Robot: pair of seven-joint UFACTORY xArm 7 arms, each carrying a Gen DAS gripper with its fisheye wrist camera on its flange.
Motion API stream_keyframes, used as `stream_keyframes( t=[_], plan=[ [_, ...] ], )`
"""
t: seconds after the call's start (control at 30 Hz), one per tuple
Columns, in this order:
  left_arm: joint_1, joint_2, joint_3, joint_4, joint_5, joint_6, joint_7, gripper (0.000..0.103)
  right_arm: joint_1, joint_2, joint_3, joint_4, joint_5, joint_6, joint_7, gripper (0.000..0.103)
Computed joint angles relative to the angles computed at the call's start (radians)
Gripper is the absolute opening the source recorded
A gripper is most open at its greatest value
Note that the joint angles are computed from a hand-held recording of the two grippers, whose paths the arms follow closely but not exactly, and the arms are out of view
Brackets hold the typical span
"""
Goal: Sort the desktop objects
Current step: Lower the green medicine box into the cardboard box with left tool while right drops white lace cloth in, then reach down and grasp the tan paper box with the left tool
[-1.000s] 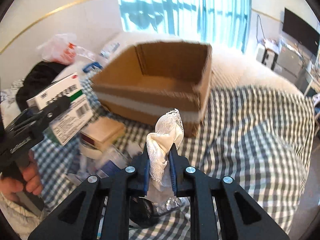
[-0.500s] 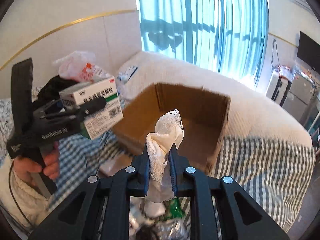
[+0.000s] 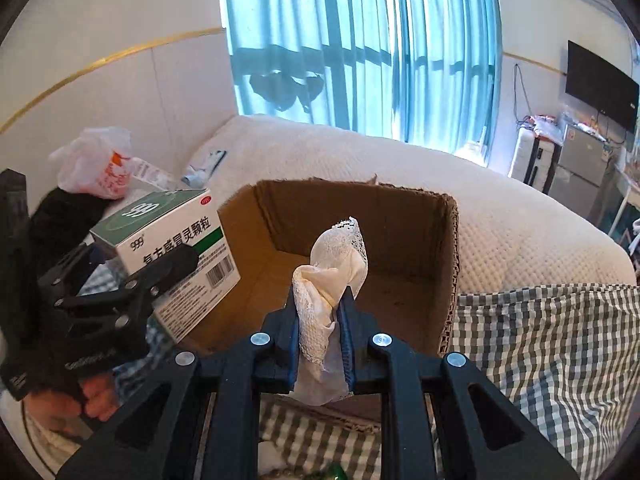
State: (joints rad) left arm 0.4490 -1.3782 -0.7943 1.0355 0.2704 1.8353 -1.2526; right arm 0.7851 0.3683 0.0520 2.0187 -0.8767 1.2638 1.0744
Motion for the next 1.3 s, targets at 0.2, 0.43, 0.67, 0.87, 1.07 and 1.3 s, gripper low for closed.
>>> stream_keyframes(
  t=[0.2, 0.43, 0.67, 0.87, 1.07, 1.3],
  plan=[
    [-0.04, -0.009, 0.004, -0.059, -0.044, -0.026, -0.04, 0.095, -0.005, -0.013, -0.001, -0.034, 0.001, 0.012, 0.033, 0.02],
    [-0.048, 0.039, -0.006, -0.03, -0.068, 0.023, -0.081, 0.103, 0.017, -0.073, 0.019, -0.094, -0.092, 0.074, 0.146, 0.079],
    [0.004, 0.076, -0.017, 0.108, -0.07, 0.128, -0.093, 0.103, 0.026, -0.119, 0.076, -0.109, -0.112, 0.146, 0.193, 0.079],
    [0.146, 0.037, -0.008, 0.315, -0.141, 0.286, -0.113, 0.103, 0.056, -0.131, 0.113, -0.087, -0.124, 0.161, 0.198, 0.079],
    [0.315, -0.03, 0.002, 0.508, -0.243, 0.436, -0.136, 0.103, 0.093, -0.09, 0.121, -0.05, -0.088, 0.166, 0.172, 0.079],
    [0.485, -0.034, 0.026, 0.743, -0.325, 0.639, -0.089, 0.103, 0.147, -0.071, 0.117, -0.073, -0.021, 0.161, 0.202, 0.079]
  ],
)
